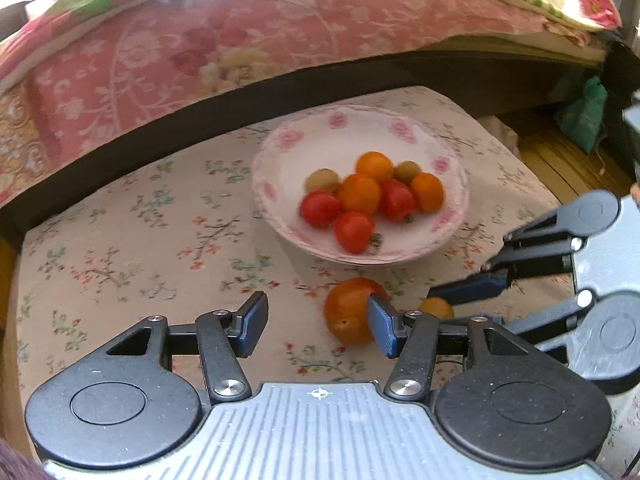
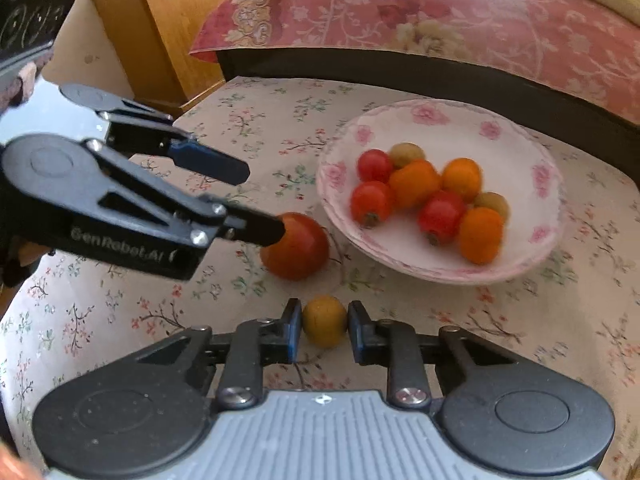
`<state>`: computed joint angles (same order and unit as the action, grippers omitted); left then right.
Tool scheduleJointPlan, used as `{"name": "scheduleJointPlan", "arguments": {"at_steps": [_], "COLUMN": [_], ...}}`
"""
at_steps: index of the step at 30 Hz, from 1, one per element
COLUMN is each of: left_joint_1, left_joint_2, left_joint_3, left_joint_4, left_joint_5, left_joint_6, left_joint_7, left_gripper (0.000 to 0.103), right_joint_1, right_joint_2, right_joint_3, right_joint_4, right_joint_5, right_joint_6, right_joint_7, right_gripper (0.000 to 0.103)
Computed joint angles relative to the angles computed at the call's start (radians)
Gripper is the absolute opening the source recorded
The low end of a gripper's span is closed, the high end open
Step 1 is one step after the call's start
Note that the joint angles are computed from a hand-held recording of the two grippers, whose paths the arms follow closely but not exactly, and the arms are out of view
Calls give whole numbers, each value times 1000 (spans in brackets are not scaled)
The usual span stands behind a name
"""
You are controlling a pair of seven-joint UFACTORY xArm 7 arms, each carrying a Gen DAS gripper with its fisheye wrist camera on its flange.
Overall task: Organize fruits
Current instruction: 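Move the left gripper to the large red tomato while the right grasps the last kiwi, then grasp the large red tomato with the left gripper while the right holds the kiwi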
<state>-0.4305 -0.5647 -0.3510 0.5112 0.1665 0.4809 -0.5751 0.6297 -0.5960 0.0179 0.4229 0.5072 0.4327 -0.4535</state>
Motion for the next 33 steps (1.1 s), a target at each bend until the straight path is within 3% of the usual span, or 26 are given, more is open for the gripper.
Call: {"name": "scheduleJointPlan", "arguments": {"at_steps": [8,17,22,33], "left_joint_1": [-40,-34,-39,-67], "left_joint_2": [96,166,166,140], "left_joint_3": [0,-27,-26,26], "left_joint_4": [30,60,54,74], "left_joint_5": [-24,6,25,-19], "left_joint_6": [-55,-65,-73,-64], "left_joint_7": [26,-37,-71,-17], "left_gripper": [68,49,48,48], "right_joint_1": [-78,-112,-120,-130], "right_joint_2": [-56,-62,-65,-74], "right_joint_3": [4,-7,-8,-36], "right_joint_4": [-18,-20,-17,16], "right_joint_5": [-77,-102,-110,-90], "right_joint_6": [57,73,77,55], "right_joint_7": [45,64,68,47], "right_gripper": [28,28,28,28]}}
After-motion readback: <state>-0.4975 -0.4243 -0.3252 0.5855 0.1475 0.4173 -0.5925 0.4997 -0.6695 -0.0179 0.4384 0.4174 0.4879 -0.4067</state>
